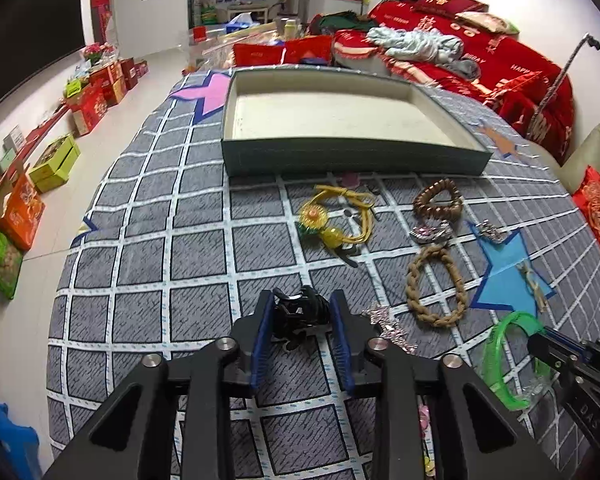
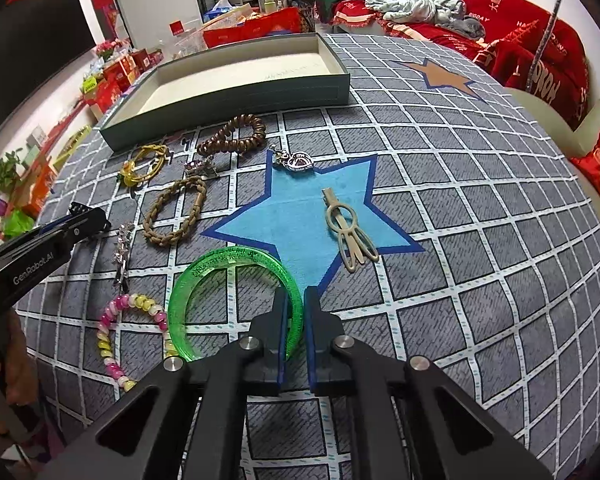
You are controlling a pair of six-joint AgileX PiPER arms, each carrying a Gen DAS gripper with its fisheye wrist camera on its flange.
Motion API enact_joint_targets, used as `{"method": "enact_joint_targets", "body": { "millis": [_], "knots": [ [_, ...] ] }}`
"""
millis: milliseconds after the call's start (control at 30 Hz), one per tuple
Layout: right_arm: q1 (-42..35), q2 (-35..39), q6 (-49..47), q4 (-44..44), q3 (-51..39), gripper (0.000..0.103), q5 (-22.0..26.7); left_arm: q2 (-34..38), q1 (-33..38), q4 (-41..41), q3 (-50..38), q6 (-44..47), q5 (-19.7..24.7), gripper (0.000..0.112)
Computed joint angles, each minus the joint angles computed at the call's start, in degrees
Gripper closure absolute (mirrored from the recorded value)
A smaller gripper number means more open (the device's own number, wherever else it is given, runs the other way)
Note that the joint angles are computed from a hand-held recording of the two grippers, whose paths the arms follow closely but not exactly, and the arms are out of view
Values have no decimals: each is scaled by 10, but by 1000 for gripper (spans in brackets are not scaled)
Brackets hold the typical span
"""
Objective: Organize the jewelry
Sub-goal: 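Grasp the black claw clip with the left tool while the right tool grasps the green bangle, then carry the clip into the tray and open the left tool while the right tool releases the bangle there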
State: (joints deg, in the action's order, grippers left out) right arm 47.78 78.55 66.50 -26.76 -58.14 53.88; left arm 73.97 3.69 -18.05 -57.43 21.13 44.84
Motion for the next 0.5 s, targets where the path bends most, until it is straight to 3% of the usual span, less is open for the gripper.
{"method": "enact_joint_targets", "body": {
  "millis": [233,500],
  "knots": [
    [-30,-28,-19,16,0,95,-24,-6,36,-58,-22,65,38,70],
    [-92,-26,-105,67,-51,95,-42,15,54,-87,-91,68,91,70]
  ]
}}
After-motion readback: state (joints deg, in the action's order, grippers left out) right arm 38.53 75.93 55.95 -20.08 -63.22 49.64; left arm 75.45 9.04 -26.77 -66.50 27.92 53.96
